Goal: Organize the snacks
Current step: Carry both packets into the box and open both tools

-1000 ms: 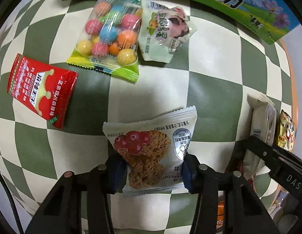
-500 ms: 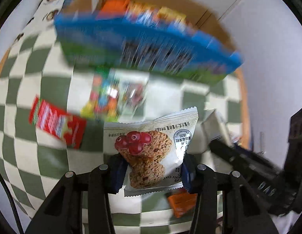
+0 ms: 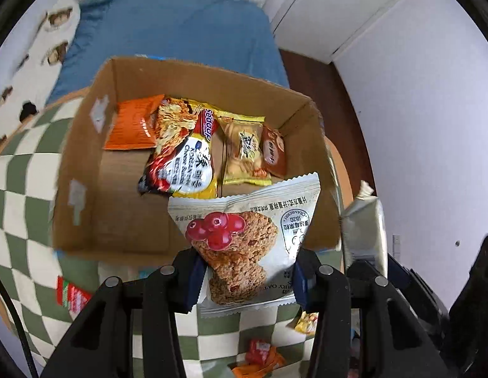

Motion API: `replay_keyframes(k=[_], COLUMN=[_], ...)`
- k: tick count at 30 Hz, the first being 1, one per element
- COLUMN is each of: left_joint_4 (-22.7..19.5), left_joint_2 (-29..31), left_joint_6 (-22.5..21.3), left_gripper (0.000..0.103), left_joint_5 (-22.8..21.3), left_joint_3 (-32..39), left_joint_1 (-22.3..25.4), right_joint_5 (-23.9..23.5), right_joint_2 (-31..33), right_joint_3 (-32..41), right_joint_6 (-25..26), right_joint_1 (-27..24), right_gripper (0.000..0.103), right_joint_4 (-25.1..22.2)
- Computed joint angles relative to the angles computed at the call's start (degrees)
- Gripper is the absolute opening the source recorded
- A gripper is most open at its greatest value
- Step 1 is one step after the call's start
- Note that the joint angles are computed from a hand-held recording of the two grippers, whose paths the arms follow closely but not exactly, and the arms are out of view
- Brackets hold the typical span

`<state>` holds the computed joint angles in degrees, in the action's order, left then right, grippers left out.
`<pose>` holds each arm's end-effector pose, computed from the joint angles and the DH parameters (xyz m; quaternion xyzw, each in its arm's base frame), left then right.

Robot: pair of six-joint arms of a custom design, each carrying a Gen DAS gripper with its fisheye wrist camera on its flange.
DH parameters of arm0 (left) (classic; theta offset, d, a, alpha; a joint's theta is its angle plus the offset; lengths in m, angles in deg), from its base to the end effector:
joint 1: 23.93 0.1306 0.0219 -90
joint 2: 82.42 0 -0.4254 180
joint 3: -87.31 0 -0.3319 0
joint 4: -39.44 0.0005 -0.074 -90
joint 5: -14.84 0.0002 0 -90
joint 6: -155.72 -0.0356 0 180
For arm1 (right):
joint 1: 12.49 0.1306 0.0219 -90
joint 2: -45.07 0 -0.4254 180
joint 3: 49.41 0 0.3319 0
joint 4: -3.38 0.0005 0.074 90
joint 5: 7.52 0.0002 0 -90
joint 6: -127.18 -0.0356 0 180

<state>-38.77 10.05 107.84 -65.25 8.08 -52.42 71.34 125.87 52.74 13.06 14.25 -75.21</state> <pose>0.3536 -0.1995 0.5010 -0.1014 0.9758 -0.1698 0.0927 0.2845 0.1505 0.5796 -0.0492 0.9540 0.2046 0.2135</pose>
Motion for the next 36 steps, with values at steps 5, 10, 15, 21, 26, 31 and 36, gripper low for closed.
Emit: replay_keyframes(k=[5, 10, 15, 21, 26, 31, 36], left_joint_4=[-1.2, -2.7, -2.9, -2.8, -2.2, -2.7, -1.7], left_joint_2=[7.8, 12.7, 15.5, 16.3, 14.7, 12.0, 7.1], left_joint_6=[-4.3, -6.7, -8.1, -8.4, -9.0, -8.9, -6.7], left_gripper=[0.043, 0.043, 0.044, 0.062, 0.088, 0.088, 0.088], left_joint_5=[4.0, 5.0, 6.7, 7.5, 4.0, -2.3, -9.0], left_joint_3=[2.3, 3.7, 3.2, 1.4, 0.4, 0.0, -2.3], left_joint_1=[3.6, 4.3, 4.7, 5.0, 4.6, 3.6, 1.8], right_joint_5=[2.6, 4.7, 6.2, 5.7, 6.2, 5.9, 5.9], right_joint_2=[5.5, 9.2, 12.3, 15.1, 15.3, 14.7, 13.6], right_joint_3=[0.4, -1.4, -3.2, -3.1, -3.3, -2.5, -1.9], right_joint_6=[2.1, 3.2, 3.9, 5.2, 5.5, 4.4, 4.0], right_joint_1=[-1.1, -1.0, -1.1, -1.0, -0.6, -0.7, -1.0], right_gripper=[0.062, 0.062, 0.063, 0.094, 0.097, 0.097, 0.097], right_joint_4=[1.3, 2.6, 3.2, -0.4, -0.8, -1.6, -3.3])
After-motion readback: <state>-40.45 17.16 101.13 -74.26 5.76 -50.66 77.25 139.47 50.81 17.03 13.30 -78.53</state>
